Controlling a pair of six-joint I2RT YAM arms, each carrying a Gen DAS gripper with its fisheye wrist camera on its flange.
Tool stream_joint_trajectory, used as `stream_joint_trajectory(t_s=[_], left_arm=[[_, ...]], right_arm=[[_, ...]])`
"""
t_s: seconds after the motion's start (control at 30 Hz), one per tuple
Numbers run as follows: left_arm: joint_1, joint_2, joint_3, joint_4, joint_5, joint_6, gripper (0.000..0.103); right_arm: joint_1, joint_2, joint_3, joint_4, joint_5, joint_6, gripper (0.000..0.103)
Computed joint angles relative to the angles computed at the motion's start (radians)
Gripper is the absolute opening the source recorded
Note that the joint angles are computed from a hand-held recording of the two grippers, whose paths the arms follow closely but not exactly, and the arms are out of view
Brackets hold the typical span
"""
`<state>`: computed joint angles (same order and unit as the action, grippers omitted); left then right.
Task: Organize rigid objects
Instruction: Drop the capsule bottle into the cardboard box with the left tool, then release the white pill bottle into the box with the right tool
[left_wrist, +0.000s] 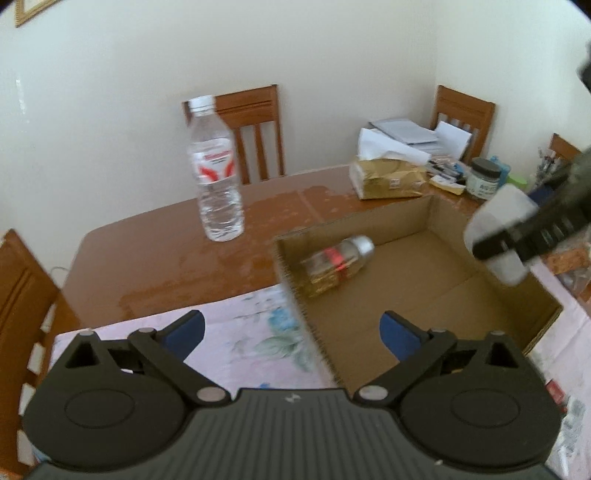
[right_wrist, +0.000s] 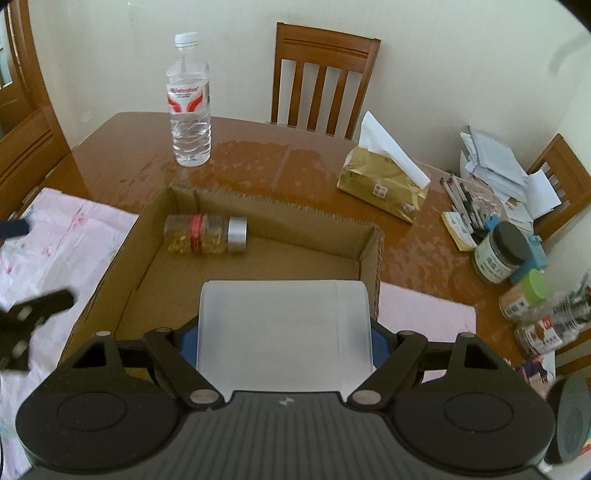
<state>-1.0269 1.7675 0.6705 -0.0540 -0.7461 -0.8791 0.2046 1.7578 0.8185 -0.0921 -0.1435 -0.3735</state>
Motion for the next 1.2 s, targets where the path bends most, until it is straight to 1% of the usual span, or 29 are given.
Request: stream_joint_trajectory(t_s=[0.07,0.17,0.2,0.23,0.27,0.3,0.37,0.5,0.7,0.8,0.93,1.07,1.2], left_arm=[[-0.021,-0.011,-0.014,-0.041,-0.027,-0.059,0.101],[-0.030,-0.024,-0.052,-0.031,-0.022,-0.100,0.101],[-0.030,-0.025,-0.061,-0.026,-0.013,-0.110,0.101],[-0.028,-0.026,-0.073,-0.016,-0.004,-0.117,0.101],[-0.029,-0.022,-0.079,-0.011,0.000,-0.126,0.101],[-0.029,-0.019,-0.085,-0.008,0.005,-0.135,0.101],[-0.034,-0.019,-0.097,-0.006,0.010,-0.152,0.101],[-0.058,-0.015,-0.098,-0.021,0.009,-0.186,0.101],[-0.104,0.001,-0.058,-0.088,0.017,-0.240,0.101],[-0.144,0.032,-0.012,-0.152,0.019,-0.291,0.101],[-0.212,0.111,0.079,-0.258,0.025,-0.390,0.101],[-0.269,0.215,0.184,-0.345,0.065,-0.481,0.101],[-0.308,0.321,0.295,-0.444,0.109,-0.554,0.101]], right_arm=[[0.016,0.046,0.048,-0.001,0.012,0.020,0.086],[0.043,0.112,0.114,0.004,0.034,0.053,0.087],[0.051,0.125,0.123,0.017,0.043,0.060,0.091],[0.061,0.136,0.129,0.036,0.058,0.067,0.100],[0.068,0.141,0.128,0.055,0.070,0.077,0.103],[0.070,0.137,0.120,0.077,0.070,0.087,0.103],[0.067,0.131,0.119,0.072,0.057,0.102,0.103],[0.066,0.088,0.077,0.087,0.068,0.116,0.103],[0.032,-0.025,-0.029,0.092,0.036,0.127,0.103],[-0.002,-0.101,-0.103,0.089,-0.001,0.115,0.103],[-0.052,-0.210,-0.218,0.101,-0.031,0.073,0.103],[-0.156,-0.331,-0.348,0.104,-0.111,0.020,0.103],[-0.326,-0.396,-0.432,0.050,-0.212,-0.072,0.103]])
